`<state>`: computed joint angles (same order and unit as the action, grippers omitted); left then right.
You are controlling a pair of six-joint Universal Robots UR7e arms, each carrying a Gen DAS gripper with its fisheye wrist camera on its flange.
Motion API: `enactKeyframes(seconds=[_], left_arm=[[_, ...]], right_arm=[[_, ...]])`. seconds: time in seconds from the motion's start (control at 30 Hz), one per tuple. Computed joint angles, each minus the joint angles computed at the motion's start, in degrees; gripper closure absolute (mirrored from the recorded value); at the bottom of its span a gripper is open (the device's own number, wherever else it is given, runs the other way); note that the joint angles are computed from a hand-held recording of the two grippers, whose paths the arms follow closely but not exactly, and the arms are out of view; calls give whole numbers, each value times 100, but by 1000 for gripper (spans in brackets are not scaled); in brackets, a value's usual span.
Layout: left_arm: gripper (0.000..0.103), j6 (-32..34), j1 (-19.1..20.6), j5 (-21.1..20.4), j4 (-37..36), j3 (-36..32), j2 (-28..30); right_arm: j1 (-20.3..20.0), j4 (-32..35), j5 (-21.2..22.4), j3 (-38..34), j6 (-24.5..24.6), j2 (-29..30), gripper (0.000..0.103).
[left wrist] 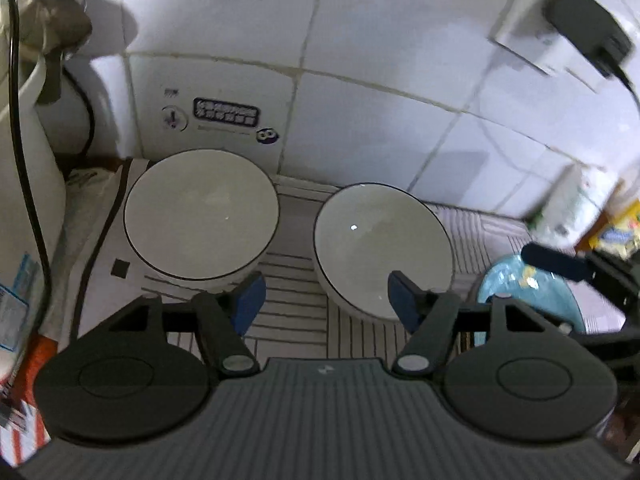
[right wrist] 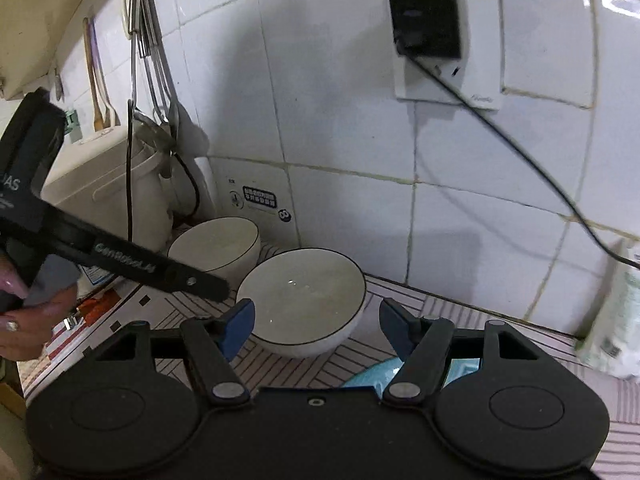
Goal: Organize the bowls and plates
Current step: 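Move the left gripper to the black-rimmed bowl by the wall, then grasp that bowl's rim with the left gripper and lift it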
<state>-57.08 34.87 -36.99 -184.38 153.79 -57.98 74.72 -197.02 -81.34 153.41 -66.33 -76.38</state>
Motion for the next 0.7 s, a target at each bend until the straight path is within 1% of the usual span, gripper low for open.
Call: enactKeyframes(seconds=[0.07, 0.13, 0.2, 0.23, 0.27, 0.3, 0.33, 0.37, 0.4, 0.47, 0.5, 0.53, 0.57, 0.6, 0.63, 0.67, 0.7], left_arm=[[35, -7, 109, 27, -176, -83, 136], [34, 33, 222, 35, -213, -199, 260], [34, 4, 356, -26, -154, -323, 346], [35, -189, 417, -64, 20, -391, 336], [35, -484, 486, -121, 175, -464, 334], [35, -606, 541, -204, 91, -494, 377], [35, -632, 584, -270, -76, -513, 446], [36, -689, 589, -244, -125, -546, 519], [36, -752, 579, -180, -51, -583, 560], [39, -863, 601, -134, 109, -663, 610], [44, -872, 631, -173, 35, -672, 645], [56, -802, 673, -254, -116, -672, 690], [63, -710, 696, -310, -191, -671, 717], [72, -663, 695, -314, -47, -705, 719], [77, -612, 672, -277, 80, -734, 736], [80, -494, 643, -237, 21, -724, 810], [82, -406, 610, -218, -79, -702, 877]], right_arm=[[38, -136, -59, -124, 30, 274, 29], [97, -478, -201, -207, 130, 583, 30], [135, -766, -318, -319, 296, 883, 35], [166, -891, -405, -383, 362, 1026, 37], [210, -1129, -530, -434, 387, 1205, 42], [247, -1336, -647, -484, 399, 1366, 48], [286, -1373, -751, -547, 453, 1445, 49], [309, -1258, -813, -611, 520, 1465, 49], [327, -1133, -852, -658, 544, 1469, 49], [391, -1118, -979, -727, 494, 1606, 49], [411, -1076, -1028, -757, 466, 1646, 51], [422, -993, -1060, -796, 445, 1676, 52], [426, -906, -1086, -839, 444, 1700, 56], [423, -829, -1102, -877, 468, 1714, 63], [440, -767, -1166, -931, 572, 1747, 66], [459, -720, -1222, -984, 746, 1783, 67], [429, -613, -1180, -999, 883, 1737, 69]])
